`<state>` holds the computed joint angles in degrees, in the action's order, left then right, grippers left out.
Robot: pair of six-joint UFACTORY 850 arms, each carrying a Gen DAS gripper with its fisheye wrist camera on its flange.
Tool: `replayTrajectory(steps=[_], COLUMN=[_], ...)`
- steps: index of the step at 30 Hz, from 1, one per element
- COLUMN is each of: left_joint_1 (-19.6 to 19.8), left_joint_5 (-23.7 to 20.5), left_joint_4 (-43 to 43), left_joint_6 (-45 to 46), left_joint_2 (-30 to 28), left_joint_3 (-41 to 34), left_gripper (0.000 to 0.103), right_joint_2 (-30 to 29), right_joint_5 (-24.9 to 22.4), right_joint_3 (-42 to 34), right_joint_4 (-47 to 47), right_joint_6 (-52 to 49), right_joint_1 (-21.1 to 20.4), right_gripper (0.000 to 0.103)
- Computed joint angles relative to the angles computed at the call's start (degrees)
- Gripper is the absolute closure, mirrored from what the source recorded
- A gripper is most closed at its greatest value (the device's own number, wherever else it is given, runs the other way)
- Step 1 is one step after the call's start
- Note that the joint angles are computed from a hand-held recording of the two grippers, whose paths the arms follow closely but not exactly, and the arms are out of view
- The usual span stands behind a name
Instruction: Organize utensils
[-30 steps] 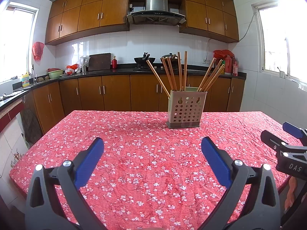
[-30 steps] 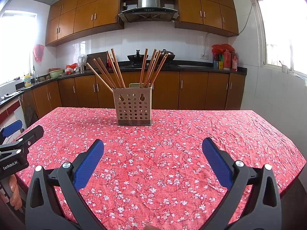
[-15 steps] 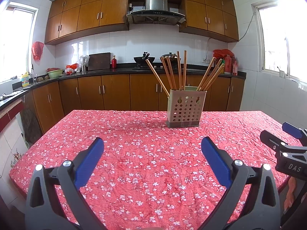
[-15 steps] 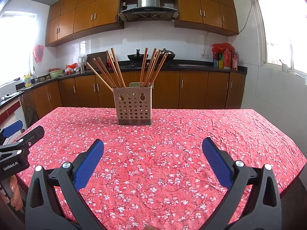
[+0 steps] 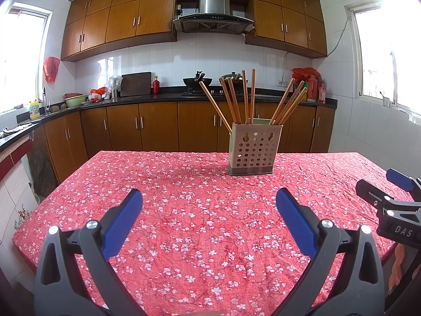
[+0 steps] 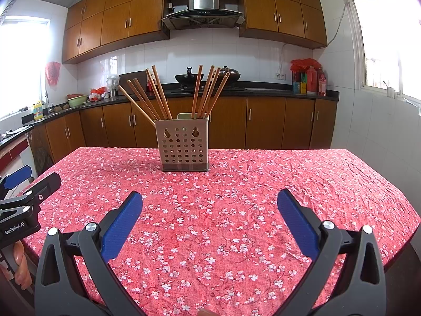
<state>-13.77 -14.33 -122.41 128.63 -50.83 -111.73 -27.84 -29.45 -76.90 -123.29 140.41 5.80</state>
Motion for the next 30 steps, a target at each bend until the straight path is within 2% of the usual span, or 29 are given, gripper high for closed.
replayTrajectory(steps=[30], left_joint_1=[-0.04], left_joint_5=[-0.16], left_joint_4=[-0.99], left_joint_6=[0.85], left_joint_2=[0.11], left_joint_3=[0.57], left_gripper=[0.004], right_joint_2=[-0.12], right_joint_5=[-0.06], right_joint_3=[0.30], right_joint_4=[0.28], right_joint_6=[0.50], right_joint_1=[0.36], right_gripper=[0.002])
